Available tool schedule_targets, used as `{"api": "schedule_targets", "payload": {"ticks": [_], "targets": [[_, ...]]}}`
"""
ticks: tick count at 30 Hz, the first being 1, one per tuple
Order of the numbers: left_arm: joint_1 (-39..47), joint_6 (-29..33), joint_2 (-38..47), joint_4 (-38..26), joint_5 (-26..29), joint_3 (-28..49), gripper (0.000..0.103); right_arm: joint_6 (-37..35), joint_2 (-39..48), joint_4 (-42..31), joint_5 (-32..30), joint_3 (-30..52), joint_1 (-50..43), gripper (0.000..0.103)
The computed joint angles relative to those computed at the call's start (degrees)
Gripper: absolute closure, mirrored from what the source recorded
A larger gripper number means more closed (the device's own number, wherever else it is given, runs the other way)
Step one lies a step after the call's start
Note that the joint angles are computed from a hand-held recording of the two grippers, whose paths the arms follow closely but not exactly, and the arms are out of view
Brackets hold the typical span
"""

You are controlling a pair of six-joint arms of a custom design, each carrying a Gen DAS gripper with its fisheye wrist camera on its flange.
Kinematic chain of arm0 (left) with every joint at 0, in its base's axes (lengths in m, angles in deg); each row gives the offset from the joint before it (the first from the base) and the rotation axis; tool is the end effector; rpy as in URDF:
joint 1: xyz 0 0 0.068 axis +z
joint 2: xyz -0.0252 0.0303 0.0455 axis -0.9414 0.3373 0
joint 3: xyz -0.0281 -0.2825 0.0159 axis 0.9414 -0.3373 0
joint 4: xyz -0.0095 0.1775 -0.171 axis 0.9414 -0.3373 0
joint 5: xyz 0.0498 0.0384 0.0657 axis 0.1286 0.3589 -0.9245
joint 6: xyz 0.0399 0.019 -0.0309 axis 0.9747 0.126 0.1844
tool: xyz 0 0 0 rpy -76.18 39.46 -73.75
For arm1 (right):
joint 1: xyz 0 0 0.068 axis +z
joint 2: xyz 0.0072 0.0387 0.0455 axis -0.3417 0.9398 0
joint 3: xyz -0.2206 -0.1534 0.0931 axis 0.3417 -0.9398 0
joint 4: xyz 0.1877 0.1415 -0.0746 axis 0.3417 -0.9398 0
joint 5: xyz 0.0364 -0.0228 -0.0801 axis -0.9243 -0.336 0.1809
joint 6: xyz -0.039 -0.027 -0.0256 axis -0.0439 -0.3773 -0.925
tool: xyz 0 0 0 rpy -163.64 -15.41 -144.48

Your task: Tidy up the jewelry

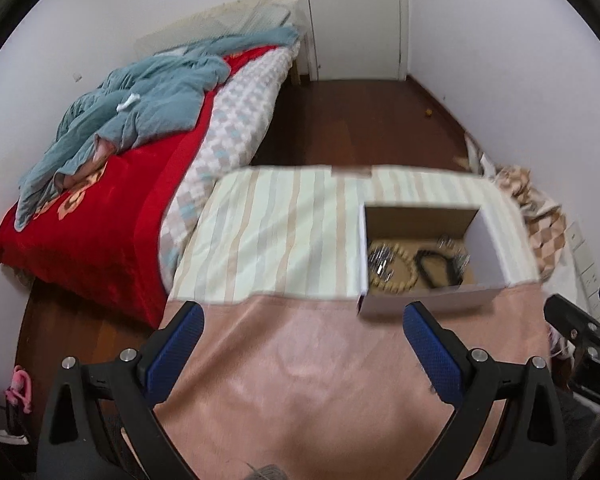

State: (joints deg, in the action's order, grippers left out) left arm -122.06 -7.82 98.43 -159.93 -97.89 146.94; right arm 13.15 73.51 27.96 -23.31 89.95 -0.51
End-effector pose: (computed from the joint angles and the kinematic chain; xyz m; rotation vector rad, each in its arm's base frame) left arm 0.2114 -0.2340 0.2906 -0.5683 2.4680 0.3423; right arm 0.3136 0.1133 0.2902 -0.5167 2.5043 0.1896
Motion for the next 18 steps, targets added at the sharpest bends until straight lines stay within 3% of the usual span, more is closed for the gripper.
{"api": "schedule_targets", "payload": {"ticks": [6,8,10,12,18], "targets": [[-0.16,-2.67,1.69,7.05,7.17,-11.85,0.001,0.03,1.62,9.14,-4.02,-14.91,0.09,0.001],[-0.12,-3.19,1.95,10.41,10.14,-16.72,0.001,0.82,3.77,13.47,-6.21,-19.44,0.4,0.009],[-0.14,-3.35,2.33,12.48,12.07,-19.81,0.001,1.67,5.61,17.54,-6.6,-22.85,1.51,0.032],[-0.24,-3.73,2.71,14.15,13.39,-22.27,0.001,2.33,7.1,22.23,-6.01,-25.98,3.15,0.042],[-0.3,-4.0,2.37,16.82,15.17,-25.98,0.001,2.6,6.76,31.54,-2.33,-31.75,7.51,0.047]]}}
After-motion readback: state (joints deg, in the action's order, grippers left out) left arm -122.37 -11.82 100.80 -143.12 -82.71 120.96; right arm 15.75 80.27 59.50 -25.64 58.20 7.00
